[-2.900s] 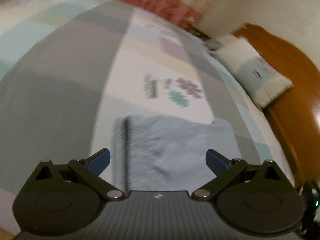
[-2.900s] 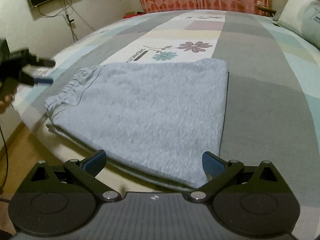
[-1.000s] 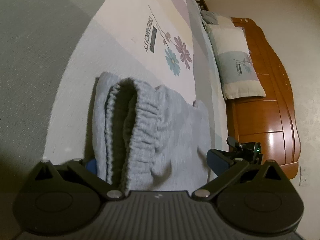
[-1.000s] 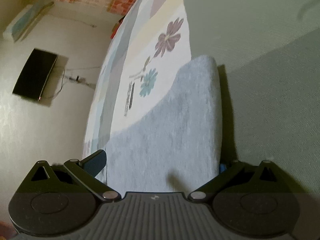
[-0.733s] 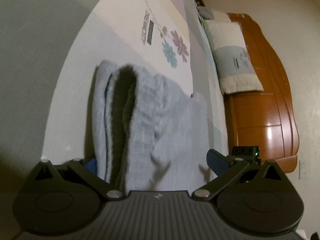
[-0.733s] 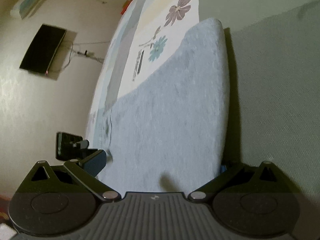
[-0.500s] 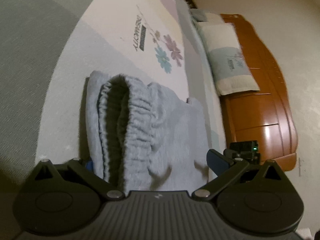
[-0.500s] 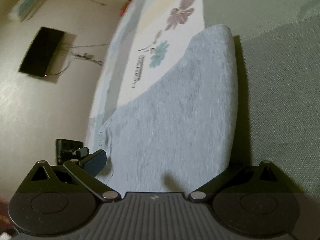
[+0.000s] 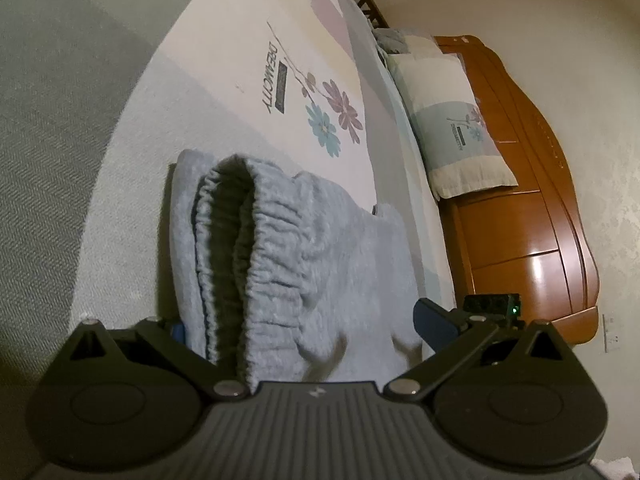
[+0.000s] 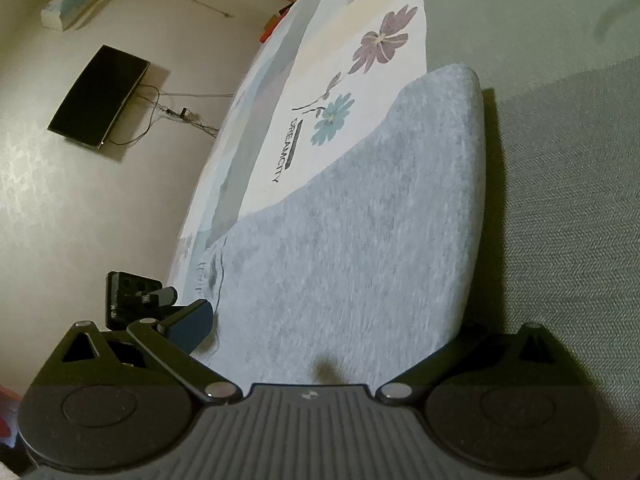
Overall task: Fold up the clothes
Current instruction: 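Move both open grippers to the waistband end of the folded sweatpants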
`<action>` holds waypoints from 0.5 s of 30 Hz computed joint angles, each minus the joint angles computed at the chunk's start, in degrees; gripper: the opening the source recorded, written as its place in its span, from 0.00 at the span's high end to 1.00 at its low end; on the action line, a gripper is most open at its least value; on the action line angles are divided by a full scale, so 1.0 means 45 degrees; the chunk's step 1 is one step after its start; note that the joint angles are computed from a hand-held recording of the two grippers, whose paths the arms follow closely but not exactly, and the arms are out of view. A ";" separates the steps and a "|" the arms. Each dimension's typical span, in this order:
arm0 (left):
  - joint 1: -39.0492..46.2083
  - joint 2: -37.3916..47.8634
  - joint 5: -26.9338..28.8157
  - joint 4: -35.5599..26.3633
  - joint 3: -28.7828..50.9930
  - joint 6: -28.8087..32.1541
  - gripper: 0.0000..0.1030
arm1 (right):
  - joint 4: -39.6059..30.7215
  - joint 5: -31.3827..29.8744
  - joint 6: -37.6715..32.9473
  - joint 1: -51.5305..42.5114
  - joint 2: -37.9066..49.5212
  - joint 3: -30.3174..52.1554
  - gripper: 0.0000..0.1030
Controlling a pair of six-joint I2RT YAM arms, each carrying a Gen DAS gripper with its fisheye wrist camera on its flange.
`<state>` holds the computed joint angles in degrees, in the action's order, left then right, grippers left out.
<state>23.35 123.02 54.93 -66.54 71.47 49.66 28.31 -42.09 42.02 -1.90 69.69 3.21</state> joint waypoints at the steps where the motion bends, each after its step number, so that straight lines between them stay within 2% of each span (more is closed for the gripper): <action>1: -0.0002 -0.0002 0.0003 0.0026 -0.0006 -0.0053 0.01 | 0.0069 0.0118 0.0081 0.0096 -0.0064 -0.0043 0.00; 8: 0.0070 0.0000 -0.0011 -0.0120 -0.0018 0.0392 0.01 | 0.0289 0.0740 0.0568 0.0540 -0.0274 -0.0151 0.00; 15: 0.0119 -0.0210 0.0101 0.0190 -0.0347 0.0468 0.01 | -0.0370 0.0369 0.0414 0.0261 -0.0657 -0.0088 0.00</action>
